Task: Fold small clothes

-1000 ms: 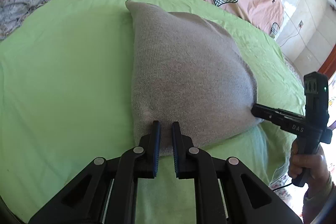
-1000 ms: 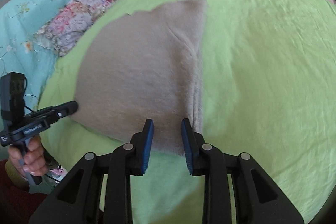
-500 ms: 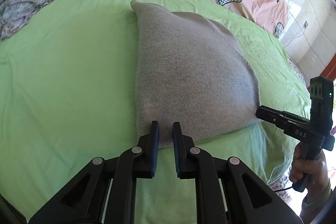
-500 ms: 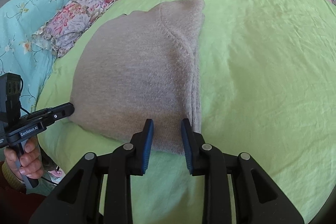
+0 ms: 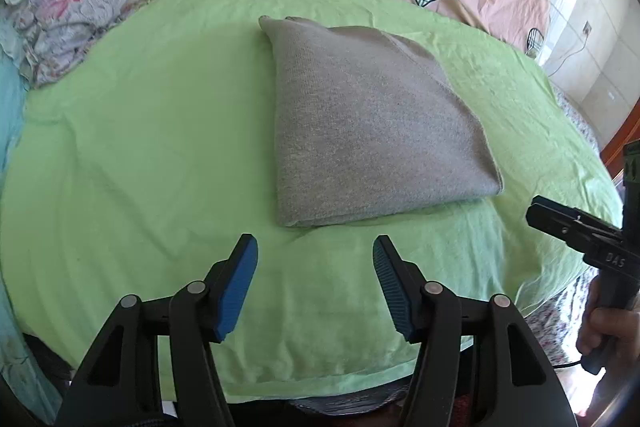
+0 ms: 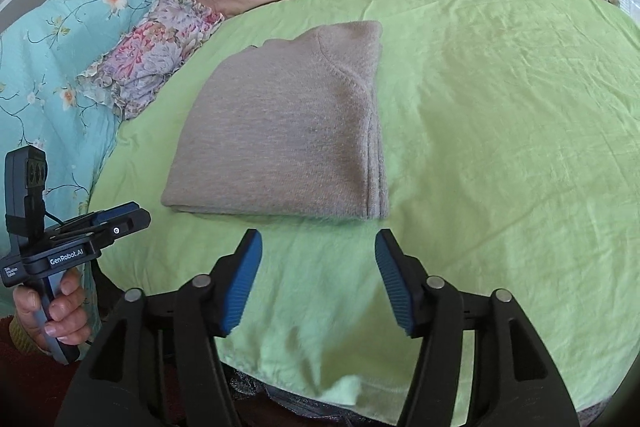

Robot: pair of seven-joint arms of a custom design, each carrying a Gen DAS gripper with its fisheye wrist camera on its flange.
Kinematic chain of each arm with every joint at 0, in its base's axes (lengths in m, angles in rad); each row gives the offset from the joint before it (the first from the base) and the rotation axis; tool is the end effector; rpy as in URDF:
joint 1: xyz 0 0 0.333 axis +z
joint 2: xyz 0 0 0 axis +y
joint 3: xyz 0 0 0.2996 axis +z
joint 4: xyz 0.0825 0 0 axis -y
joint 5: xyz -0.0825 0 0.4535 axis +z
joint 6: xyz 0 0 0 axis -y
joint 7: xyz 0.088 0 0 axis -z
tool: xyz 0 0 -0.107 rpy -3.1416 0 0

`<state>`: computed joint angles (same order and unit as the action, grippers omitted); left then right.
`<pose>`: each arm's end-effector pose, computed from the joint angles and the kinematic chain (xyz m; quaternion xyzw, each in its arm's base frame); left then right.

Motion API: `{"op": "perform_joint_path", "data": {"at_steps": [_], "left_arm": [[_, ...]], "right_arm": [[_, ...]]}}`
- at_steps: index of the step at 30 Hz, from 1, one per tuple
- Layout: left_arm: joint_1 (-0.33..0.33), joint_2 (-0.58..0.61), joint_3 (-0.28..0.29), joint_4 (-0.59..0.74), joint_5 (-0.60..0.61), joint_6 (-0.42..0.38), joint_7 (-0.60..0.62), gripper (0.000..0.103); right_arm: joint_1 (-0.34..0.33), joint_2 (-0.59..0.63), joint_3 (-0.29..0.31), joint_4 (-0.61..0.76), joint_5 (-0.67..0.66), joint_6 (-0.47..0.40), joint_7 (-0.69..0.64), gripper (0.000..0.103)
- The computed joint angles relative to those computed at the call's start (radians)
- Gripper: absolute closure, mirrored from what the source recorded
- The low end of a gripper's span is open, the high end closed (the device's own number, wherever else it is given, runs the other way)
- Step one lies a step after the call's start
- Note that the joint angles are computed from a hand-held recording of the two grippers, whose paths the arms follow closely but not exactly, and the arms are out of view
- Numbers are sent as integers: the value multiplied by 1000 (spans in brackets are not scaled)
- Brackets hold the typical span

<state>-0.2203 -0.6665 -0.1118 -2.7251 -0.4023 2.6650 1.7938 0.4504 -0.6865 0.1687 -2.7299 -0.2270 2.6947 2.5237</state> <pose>0.4314 -0.1331 0.4392 -0.5815 0.7501 -0.2909 0.1206 0.3657 0.2639 0.4469 -0.6097 0.7181 -0.1345 0.3074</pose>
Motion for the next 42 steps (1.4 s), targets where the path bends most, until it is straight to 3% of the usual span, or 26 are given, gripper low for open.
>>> {"op": "perform_joint_path", "data": {"at_steps": [4,11,15,25,33,42], "left_arm": [[20,-62,-20,-39,34,-7,-20,34],[70,-150,-64,-93,135,-8,-70,22],[84,-162,-69,-98,171,-10,-97,20],[110,-70,-108,-40,240,58,-167,16],[130,26,-125,31,292,60,-211,14],[123,116,-95,110,294,76,-212,14]], "right_arm": [[0,-14,26,0,-6,-28,34,25],[16,-38,43,-9,-26,-58,63,18],[21,-38,49,-8,-40,-59,73,14],[1,46,35,36,-69,-11,56,13],[-21,115,21,85,-77,15,19,12],[-46,169,-5,127,-59,63,-19,12]]}}
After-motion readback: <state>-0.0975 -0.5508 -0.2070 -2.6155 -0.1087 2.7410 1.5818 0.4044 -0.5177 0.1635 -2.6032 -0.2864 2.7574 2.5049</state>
